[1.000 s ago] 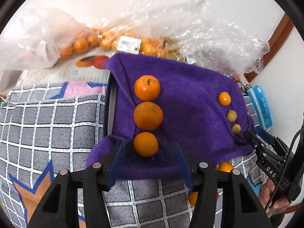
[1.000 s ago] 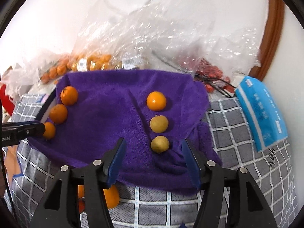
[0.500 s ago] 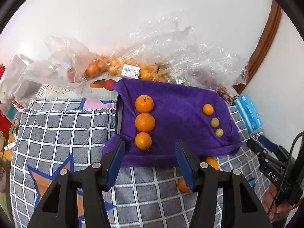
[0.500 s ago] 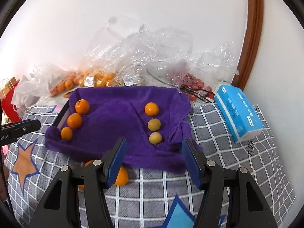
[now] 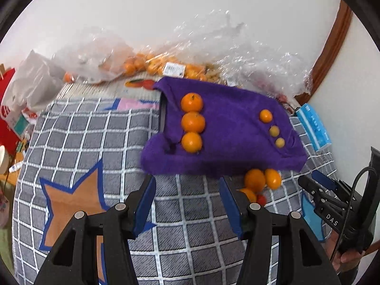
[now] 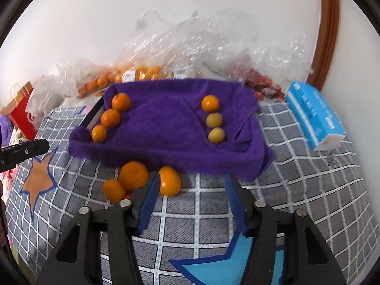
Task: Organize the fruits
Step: 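Withdraw both open tools from the towel toward the loose fruits, then grasp another orange with the left tool while the right tool grasps a large oval orange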
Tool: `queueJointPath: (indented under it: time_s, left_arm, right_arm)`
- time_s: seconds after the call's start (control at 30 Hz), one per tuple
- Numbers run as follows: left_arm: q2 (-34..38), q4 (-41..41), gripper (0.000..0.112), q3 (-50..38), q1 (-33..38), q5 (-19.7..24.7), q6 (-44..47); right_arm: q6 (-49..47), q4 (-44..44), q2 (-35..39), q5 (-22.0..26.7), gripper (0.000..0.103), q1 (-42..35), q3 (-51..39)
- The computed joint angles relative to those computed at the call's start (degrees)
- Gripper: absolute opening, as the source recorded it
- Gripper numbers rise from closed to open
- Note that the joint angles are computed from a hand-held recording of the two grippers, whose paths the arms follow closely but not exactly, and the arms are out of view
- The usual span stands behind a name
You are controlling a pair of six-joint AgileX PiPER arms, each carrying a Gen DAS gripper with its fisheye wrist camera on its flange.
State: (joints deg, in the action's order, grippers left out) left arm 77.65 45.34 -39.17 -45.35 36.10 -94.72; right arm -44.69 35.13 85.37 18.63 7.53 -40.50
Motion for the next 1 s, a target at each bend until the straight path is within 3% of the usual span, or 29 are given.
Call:
queueJointPath:
  time_s: [0.2, 0.47, 0.63, 0.7, 0.8, 1.0]
  left_arm:
    - [0.3, 0.8, 0.053, 2.3, -0.2, 0.5, -2.6]
    - [0.8, 0.0, 0.051, 3.0, 0.0, -0.4, -1.8]
    - [2.6, -0.8, 0.052, 2.7, 0.7, -4.2, -0.9]
    - [3.4, -0.7, 0.052, 2.6, 0.9, -5.9, -0.9]
    - [5.2, 0.0, 0.052, 1.9, 0.6, -8.0, -1.5]
    - [10.0, 1.2, 0.051, -0.2, 0.5, -13.9, -1.6]
  right_arm:
    - [-7.8, 6.6, 5.9, -1.6, 0.047, 2.1, -1.0]
    - [-9.4, 7.5, 12.7, -2.2, 0.040, 4.6, -4.5]
    - [-9.2, 7.2, 15.1, -2.3, 0.039, 4.6, -5.7]
    - [-13.8, 11.4, 15.5, -1.2, 0.032, 3.7, -5.8]
    - [-11.9, 8.6, 14.2, -3.3, 0.033, 4.5, -4.3]
    - [-13.5, 8.8, 11.2, -2.7, 0.033, 0.7, -1.7]
